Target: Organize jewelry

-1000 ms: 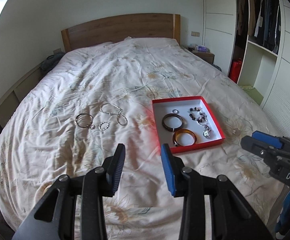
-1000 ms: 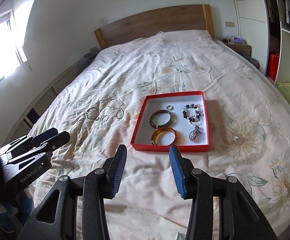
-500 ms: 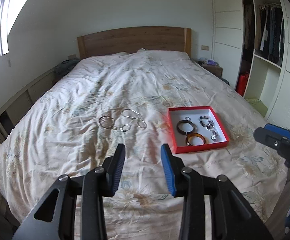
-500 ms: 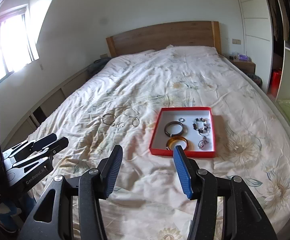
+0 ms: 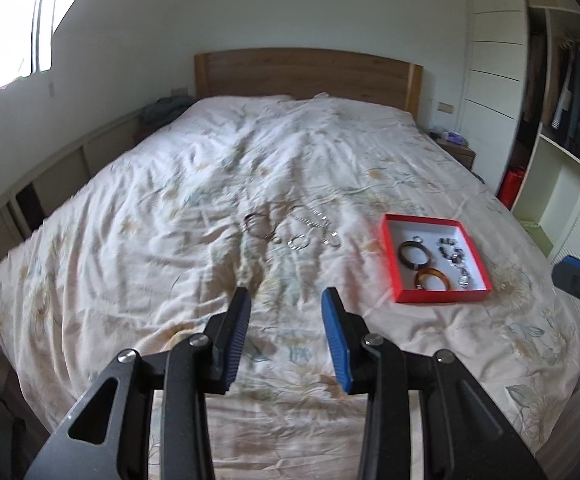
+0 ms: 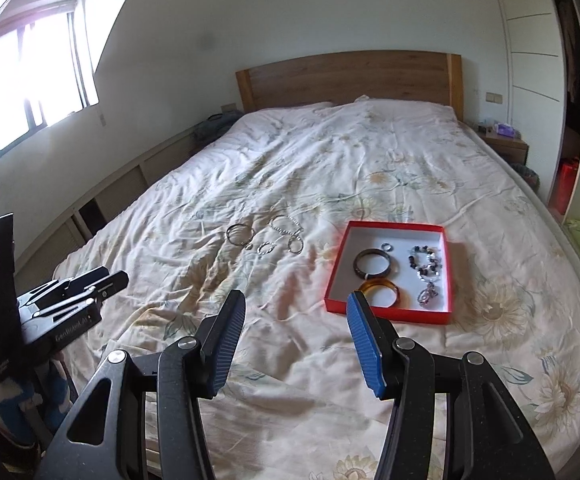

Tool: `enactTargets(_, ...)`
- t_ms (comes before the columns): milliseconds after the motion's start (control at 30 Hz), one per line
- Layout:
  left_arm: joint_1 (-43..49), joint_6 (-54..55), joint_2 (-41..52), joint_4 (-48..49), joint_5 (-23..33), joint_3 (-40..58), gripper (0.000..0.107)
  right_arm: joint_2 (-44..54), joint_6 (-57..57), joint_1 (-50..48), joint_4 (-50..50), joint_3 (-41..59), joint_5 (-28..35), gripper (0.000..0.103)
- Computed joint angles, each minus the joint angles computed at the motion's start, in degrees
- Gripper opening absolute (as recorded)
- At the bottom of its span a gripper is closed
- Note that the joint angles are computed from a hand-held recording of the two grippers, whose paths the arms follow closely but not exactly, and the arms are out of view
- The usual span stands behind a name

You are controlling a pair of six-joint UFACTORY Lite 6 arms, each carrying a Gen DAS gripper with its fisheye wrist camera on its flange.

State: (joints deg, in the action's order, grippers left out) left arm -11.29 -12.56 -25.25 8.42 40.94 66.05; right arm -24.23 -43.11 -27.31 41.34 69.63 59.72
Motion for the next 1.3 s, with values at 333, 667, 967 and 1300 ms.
enactTargets(333,10.8,15.8,11.3,-14.7,-6.5,-0.4,0.035,9.8,1.5,12.1,-0.2,-0.7,-9.7,0.052)
enactTargets(667,13.2,22.5,29.5,-22.4,-10.4,8.1,0.035,28.0,3.0,21.0,-0.9,7.3,-17.2,0.042)
enactTargets(967,12.7,25.1,45.8,-25.9,-11.5,19.7,0.035,44.9,5.1,25.3,-2.5,20.3,-19.2,0.041)
enactTargets(1300,13.7,26.0,60.8,-27.6,-9.1,35.3,0.035,58.6,7.3,27.6,-3.6,33.0,-18.4,0.037)
